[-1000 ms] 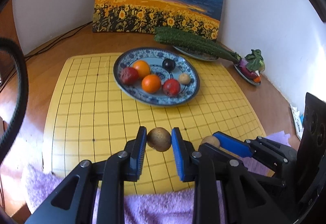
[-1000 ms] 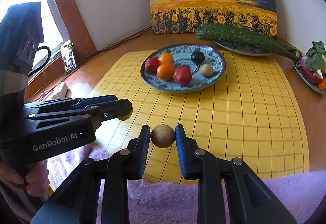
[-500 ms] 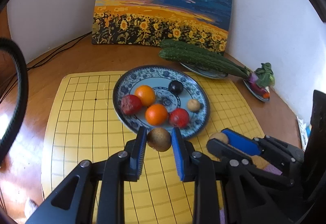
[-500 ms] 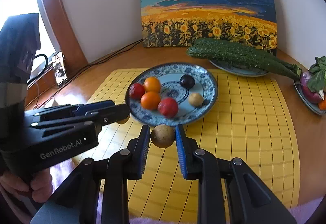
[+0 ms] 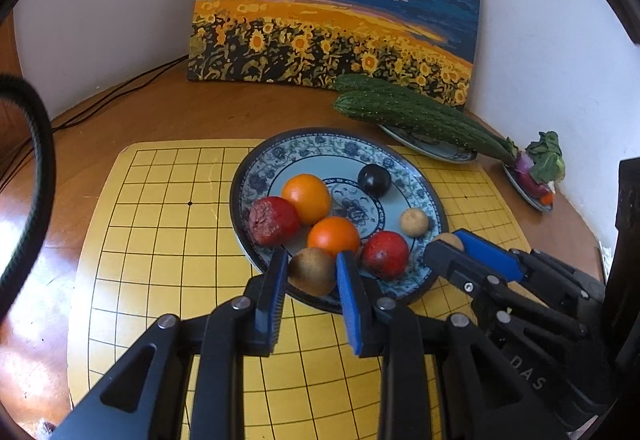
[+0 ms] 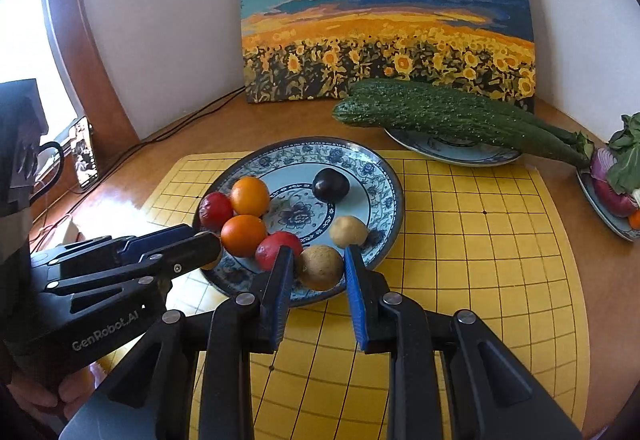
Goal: Organize fruits
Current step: 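Lower the potatoes onto the plate and open both tools, then withdraw both tools from the plate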
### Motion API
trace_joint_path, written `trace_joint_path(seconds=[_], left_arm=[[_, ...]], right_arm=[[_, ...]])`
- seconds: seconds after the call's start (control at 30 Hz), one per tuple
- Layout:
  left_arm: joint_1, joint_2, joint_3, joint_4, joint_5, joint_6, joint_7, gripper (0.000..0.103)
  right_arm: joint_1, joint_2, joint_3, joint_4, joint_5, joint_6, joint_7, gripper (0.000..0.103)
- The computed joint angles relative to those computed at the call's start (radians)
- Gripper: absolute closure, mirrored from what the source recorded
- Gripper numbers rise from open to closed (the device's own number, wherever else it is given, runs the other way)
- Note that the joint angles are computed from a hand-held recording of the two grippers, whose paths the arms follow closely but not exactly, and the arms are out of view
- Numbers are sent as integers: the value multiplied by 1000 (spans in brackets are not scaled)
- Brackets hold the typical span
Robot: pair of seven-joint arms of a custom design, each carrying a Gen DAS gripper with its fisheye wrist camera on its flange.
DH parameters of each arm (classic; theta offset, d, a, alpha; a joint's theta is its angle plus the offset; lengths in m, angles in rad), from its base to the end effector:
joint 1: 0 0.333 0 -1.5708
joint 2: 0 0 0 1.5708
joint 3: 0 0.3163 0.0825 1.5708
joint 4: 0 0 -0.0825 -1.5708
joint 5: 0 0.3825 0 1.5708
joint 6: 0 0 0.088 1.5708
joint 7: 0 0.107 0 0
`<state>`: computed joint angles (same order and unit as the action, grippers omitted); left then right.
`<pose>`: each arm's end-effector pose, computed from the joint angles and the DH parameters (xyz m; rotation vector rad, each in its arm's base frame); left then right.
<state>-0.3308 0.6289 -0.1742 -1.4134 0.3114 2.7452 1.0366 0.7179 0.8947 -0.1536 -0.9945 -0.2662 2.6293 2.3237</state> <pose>0.6805 -0.3513 0.4199 -1.7566 2.0272 -0.9140 0.6609 0.4922 0.4082 -1.7780 1.6120 -0.4997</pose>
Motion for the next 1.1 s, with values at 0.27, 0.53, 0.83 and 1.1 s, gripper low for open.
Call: trace_joint_path(seconds=[0.27, 0.53, 0.83, 1.1], left_arm=[[9, 24, -13, 30, -20, -19, 29, 77], [9, 27, -15, 38, -36, -28, 48, 76], [5, 16, -11, 27, -32, -32, 45, 65], [-6, -34, 4, -36, -4, -34, 9, 53]], right_arm=[[-12, 40, 13, 63, 20, -40, -24, 76], [-16, 56, 18, 90, 31, -51, -37, 72], [-2, 13, -1, 19, 17, -18, 11, 58], [0, -46, 15, -66, 14, -15, 14, 56]])
